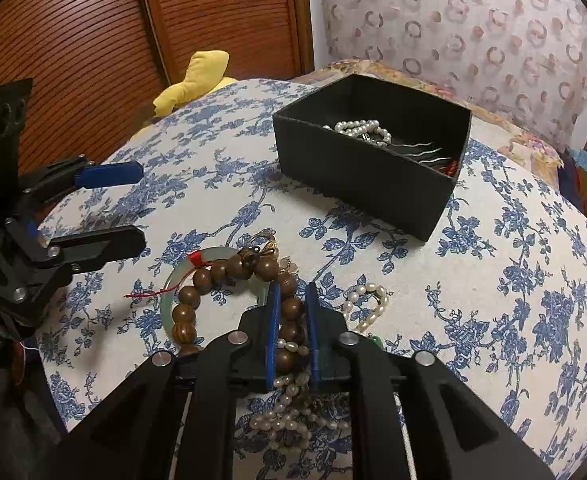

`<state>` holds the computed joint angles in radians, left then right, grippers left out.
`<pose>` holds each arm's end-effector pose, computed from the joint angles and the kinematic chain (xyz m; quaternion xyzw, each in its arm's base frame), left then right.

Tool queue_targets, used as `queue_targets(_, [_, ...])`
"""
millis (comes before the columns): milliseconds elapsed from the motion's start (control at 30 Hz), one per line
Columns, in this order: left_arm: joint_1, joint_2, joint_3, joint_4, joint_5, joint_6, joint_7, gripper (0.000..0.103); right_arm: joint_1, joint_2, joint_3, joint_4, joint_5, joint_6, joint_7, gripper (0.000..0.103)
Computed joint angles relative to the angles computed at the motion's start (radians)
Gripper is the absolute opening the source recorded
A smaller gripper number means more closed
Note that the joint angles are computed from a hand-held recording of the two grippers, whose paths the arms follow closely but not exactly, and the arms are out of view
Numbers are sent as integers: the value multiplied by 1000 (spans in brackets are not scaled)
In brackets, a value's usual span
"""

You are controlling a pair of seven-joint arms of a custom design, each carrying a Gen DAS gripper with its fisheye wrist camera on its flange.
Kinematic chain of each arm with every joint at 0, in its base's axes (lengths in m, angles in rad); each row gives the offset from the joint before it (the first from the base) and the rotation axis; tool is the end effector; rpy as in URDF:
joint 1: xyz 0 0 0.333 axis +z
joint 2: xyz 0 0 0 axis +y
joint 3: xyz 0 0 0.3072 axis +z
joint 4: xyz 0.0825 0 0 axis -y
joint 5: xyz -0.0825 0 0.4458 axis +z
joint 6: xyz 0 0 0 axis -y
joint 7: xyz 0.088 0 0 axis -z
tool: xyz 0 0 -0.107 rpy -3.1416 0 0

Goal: Organize jewelry
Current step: 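Release the pearl necklace into the box and move the left gripper to the jade bangle, then carry the jade bangle into the black box while the right gripper carries the brown bead bracelet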

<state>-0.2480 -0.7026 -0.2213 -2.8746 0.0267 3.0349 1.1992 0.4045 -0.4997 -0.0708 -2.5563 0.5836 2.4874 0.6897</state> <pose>0.3761 -0.1841 0.4276 -0.5975 0.6850 -0.3526 0.2225 0.4565 0.1559 0.4451 -0.8851 0.3473 -0.0586 0.3041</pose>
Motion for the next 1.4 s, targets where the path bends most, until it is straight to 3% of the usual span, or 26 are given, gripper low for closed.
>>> queue_targets(233, [0,-12,1,-10,-1,3,-9,84,11,18,-20,23,41,-46,-43,15])
queue_targets(567, [-9,-13,8,-10,-3,2,0,84,28,-143,-71,-49,186,32,-152,15])
queue_targets(933, [-42,30,24,26,-7,-29,34,84,24,-198,-97,-61,170,76,-150,15])
queue_targets(1200, [-104,121,75,94,-54,-86,134,49,16,-189,-111,-73,146,90,-129,15])
queue_targets(1400, [-65,168,26,139,-45,-123,139,46,20,-189,-110,-82,140,95,-124,15])
